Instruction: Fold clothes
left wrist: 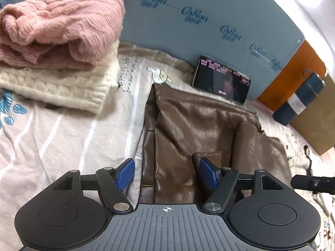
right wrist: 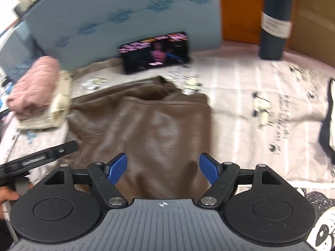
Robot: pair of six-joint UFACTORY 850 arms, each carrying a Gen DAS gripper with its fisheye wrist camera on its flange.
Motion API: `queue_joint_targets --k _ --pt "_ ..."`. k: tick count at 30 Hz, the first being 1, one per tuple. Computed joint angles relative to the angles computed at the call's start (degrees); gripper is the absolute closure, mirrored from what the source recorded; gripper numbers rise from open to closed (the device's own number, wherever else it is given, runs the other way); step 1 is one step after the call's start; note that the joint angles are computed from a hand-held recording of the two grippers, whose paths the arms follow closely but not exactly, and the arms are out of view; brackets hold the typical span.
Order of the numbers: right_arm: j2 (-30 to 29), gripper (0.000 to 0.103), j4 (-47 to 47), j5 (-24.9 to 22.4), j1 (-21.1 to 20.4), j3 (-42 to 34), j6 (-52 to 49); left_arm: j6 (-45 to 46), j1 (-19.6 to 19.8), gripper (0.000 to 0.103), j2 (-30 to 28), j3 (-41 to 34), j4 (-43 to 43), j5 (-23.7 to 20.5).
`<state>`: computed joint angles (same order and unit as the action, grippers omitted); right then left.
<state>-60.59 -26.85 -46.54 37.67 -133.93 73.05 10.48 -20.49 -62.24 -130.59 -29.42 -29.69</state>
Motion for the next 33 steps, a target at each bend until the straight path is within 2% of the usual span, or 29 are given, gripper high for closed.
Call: queue_joint_targets --k 4,7,9,13,17,18,19,20,21,22,24,26,28,33 --pt "3.84 0.027 -0.65 5.79 -1.64 9.23 7.45 -0.44 -0.66 0.024 -0.84 -0.76 1.41 0.95" --pt "5.72 0.027 0.40 11.52 -2.59 13.63 10.37 3.87 -0.46 0.024 -0.99 -0.69 -3.39 0.59" --pt "5.52 0.027 1.08 13.48 -2.81 13.74 9.56 4.57 -0.48 0.024 -0.92 -0.55 -4.13 0.51" --pt "3.54 0.027 4.10 14.07 -3.28 11.10 6.90 4.08 -0.54 0.025 -0.91 -0.49 -4.43 0.39" --pt "3.42 0.030 3.99 18.19 -3.81 12.40 9.61 3.61 -0.47 0.027 -1.25 -0.98 -6.07 0.25" --pt "3.46 0.032 2.89 19.13 -3.80 12.79 11.07 3.77 -0.54 0.036 -1.13 -0.78 -6.34 0.50" --pt "3.46 0.036 1.81 19.93 -3.79 13.10 12.50 4.08 -0.67 0.041 -0.89 -0.42 -6.41 0.83" --pt "3.17 0.041 1.64 19.63 -3.74 12.61 12.76 5.16 -0.71 0.053 -0.57 0.14 -7.31 1.06" --pt "3.02 0.043 1.74 19.48 -3.72 12.29 12.51 6.53 -0.74 0.059 -0.17 0.85 -8.41 1.34" --pt "3.31 0.048 1.58 20.24 -3.72 12.83 12.97 7.79 -0.81 0.063 0.29 1.66 -9.22 1.76" --pt "3.91 0.060 1.19 21.79 -3.71 13.97 13.97 11.23 -0.75 0.082 1.37 3.50 -12.79 2.34" --pt "5.00 0.074 -0.23 23.85 -3.64 15.84 16.18 15.45 -0.68 0.087 3.11 6.38 -17.28 3.39" --pt "7.03 0.082 -3.34 27.46 -3.56 19.07 20.42 19.85 -0.67 0.088 4.96 9.15 -21.12 4.60" --pt "11.58 0.088 -10.28 34.62 -3.02 24.81 27.27 30.54 -0.21 0.089 9.76 16.21 -32.42 5.69"
